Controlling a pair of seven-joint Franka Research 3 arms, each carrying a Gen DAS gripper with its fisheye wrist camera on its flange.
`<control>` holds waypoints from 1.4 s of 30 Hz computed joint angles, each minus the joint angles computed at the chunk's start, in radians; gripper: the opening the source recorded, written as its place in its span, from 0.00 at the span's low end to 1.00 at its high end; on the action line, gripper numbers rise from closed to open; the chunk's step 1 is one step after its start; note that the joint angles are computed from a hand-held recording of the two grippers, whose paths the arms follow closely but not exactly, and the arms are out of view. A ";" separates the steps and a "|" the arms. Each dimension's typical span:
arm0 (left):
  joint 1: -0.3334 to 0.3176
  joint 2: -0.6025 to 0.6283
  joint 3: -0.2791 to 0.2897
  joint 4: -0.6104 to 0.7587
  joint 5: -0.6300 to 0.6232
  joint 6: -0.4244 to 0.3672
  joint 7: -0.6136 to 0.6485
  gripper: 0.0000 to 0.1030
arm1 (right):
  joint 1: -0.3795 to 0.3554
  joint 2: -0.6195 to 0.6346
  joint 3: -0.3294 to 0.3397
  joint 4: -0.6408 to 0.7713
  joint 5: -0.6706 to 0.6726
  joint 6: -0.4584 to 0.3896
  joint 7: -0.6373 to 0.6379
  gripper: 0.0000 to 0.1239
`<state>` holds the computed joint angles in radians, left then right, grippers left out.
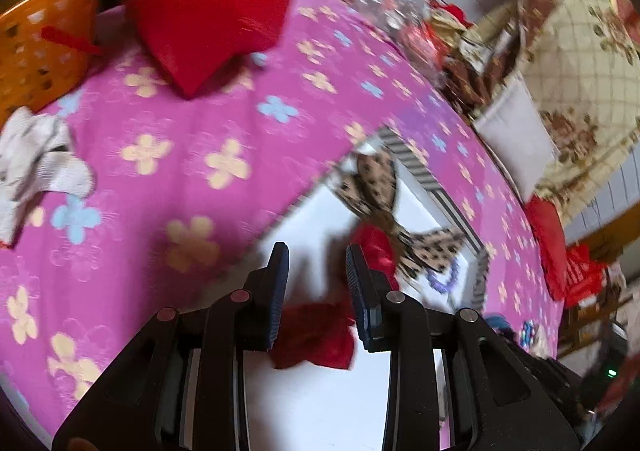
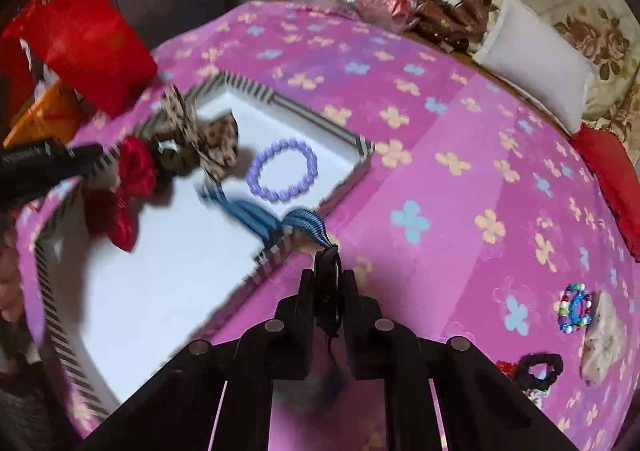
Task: Organize jewelry
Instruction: 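Carry the red bow into the tray and release with left while right carries the watch, then lower the blue-striped watch into the tray and open the right gripper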
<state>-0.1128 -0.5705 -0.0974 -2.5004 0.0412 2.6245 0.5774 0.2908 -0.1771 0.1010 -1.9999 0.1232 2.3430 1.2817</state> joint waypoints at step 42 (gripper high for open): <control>0.015 0.044 -0.076 0.051 0.017 -0.074 0.001 0.42 | 0.034 -0.169 -0.002 -0.184 0.150 0.043 0.112 0.37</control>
